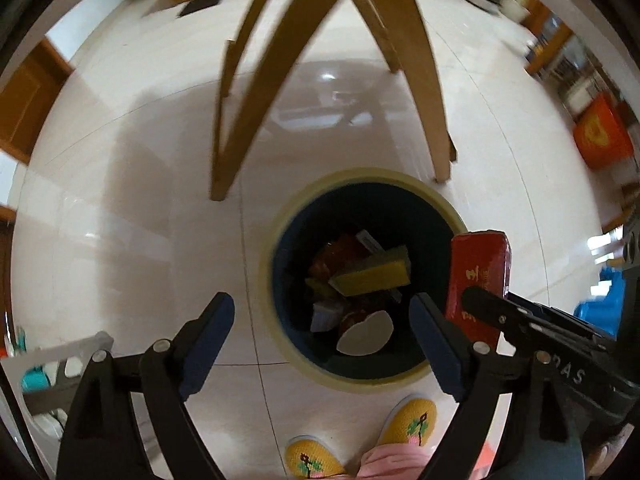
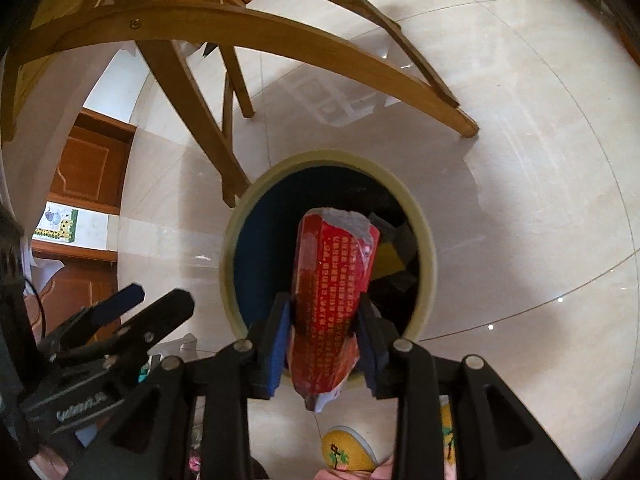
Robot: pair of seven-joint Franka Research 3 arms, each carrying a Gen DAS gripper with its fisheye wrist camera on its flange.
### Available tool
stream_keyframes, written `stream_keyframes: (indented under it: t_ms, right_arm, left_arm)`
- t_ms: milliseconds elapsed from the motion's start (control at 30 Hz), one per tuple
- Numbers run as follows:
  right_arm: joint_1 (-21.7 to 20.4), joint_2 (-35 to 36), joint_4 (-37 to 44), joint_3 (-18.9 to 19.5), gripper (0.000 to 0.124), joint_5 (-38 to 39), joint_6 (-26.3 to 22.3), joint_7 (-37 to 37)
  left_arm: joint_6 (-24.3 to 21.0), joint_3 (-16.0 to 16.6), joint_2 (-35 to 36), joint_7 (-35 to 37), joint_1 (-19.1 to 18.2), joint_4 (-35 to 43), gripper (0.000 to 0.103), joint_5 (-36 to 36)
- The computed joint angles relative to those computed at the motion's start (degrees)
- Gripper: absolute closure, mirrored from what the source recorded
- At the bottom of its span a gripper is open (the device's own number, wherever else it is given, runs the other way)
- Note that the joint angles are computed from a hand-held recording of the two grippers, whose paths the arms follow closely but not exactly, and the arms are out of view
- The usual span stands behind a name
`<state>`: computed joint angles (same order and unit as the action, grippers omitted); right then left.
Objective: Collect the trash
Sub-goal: 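Open both tools to drop the yellow box and red wrapper into the bin, then move both tools back above the table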
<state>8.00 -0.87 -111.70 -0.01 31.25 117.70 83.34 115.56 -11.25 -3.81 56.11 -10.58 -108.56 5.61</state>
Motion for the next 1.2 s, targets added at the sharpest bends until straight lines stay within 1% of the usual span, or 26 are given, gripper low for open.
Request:
stream_keyframes:
  t_ms: [100, 167, 367, 433, 567, 700, 867, 967, 1067, 1200]
  right_arm:
    - [0.55, 0.77, 1.52, 0.5, 0.085, -1.62, 0.42, 1.51]
    - [0.7, 1.1, 2.27, 0.55, 0.084, -1.36, 0.22, 1.81]
    - [0.94, -0.35, 3.4, 0.54, 0.069, -0.26, -0.1, 1.24]
    - [0.88, -1.09, 3.93, 0.38, 0.066, 0.1, -0.64, 1.58]
    - [0.65, -2.57, 5.04, 0.03, 0.064, 0.09, -1.66, 2.8]
    - [0.43, -3.97, 7.07, -0.27, 0.064, -0.21, -4.2, 4.24]
    - [0.21, -6.49, 9.55, -0.44, 0.064, -2.01, -8.21, 7.53]
    - [-0.03, -8.07, 11.74, -0.69, 0.064, -2.34, -11.04, 10.43]
    - [-0.31, -9.48, 14.6, -1.11, 0.064, -2.27, -13.81, 13.07]
    - [-0.64, -9.58, 21.64, -1.43, 0.064, -3.1, -17.96, 16.28]
  left_arm:
    - [-0.53, -0.04, -1.93, -2.72, 0.09, -1.13, 0.014, 0.68]
    - [-0.78, 0.17, -3.04, -3.78, 0.27, -1.47, 0.013, 0.59]
    - [-2.58, 0.28, -5.22, -6.14, 0.55, -0.84, 0.011, 1.4]
    - [-3.8, 0.22, -5.49, -6.44, 0.5, 0.33, 0.011, 1.42]
    - [-7.14, -0.02, -6.22, -6.76, 0.32, 3.08, 0.011, 1.73]
    - [-11.65, -0.17, -7.37, -6.55, -0.04, 5.75, 0.011, 1.41]
    - [-18.84, -0.14, -7.29, -5.24, -0.15, 11.64, 0.011, 1.3]
    - [-23.1, -0.19, -6.69, -4.24, -0.17, 16.55, 0.011, 1.23]
    - [-27.62, -0.37, -4.8, -2.85, -0.19, 23.71, 0.011, 1.53]
    - [-33.28, -0.71, -0.45, -0.83, -0.35, 36.09, 0.011, 2.11]
